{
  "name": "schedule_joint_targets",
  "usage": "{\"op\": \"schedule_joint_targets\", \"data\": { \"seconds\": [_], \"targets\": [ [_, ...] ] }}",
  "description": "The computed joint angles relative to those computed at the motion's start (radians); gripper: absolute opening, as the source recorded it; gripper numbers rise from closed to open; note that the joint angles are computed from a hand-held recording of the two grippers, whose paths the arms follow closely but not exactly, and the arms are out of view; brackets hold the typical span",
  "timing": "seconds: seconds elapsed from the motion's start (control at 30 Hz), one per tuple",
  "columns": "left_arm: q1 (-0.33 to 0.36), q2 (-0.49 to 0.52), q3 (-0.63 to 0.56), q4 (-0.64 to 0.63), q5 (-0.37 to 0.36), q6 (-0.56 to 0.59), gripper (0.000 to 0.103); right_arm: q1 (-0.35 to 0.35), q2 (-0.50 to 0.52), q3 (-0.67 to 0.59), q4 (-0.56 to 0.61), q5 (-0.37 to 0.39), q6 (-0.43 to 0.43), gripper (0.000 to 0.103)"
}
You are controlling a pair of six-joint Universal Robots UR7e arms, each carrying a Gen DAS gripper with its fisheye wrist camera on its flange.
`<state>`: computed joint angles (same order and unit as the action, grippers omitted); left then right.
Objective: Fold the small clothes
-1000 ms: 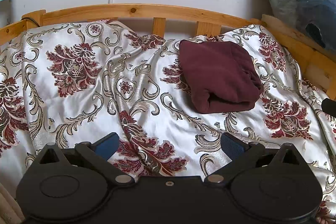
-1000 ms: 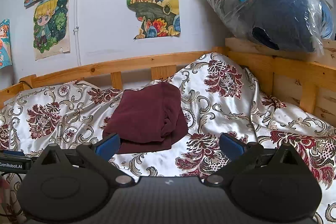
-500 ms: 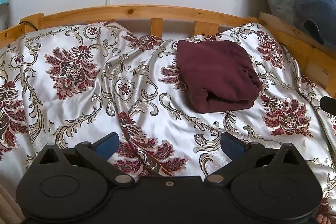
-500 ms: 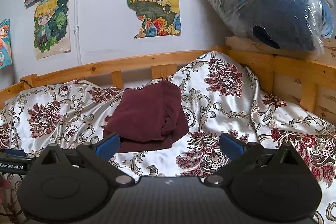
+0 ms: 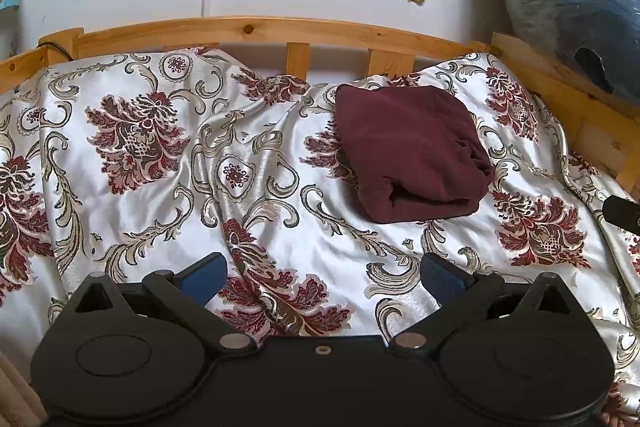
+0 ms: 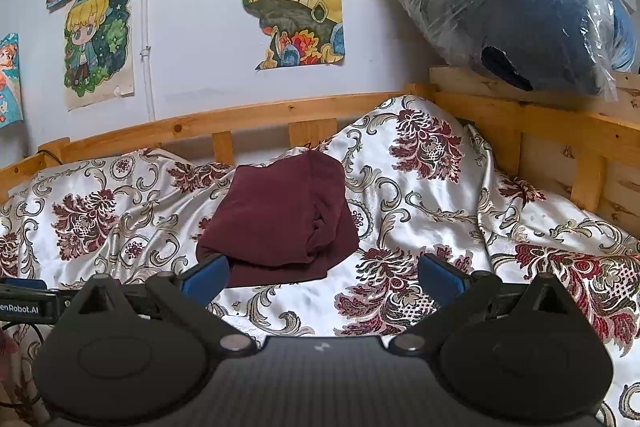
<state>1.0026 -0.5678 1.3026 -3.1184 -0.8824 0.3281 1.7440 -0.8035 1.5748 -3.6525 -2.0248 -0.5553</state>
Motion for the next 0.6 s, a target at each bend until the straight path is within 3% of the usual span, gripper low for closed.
{"op": "schedule_joint_targets", "data": {
  "seconds": [0.6],
  "targets": [
    [-0.002,0.003,0.005,-0.036,-0.005,0.032,0.102,-0.001,-0.002,-0.002,0.012,0.003,-0.001,0.103]
  ]
}}
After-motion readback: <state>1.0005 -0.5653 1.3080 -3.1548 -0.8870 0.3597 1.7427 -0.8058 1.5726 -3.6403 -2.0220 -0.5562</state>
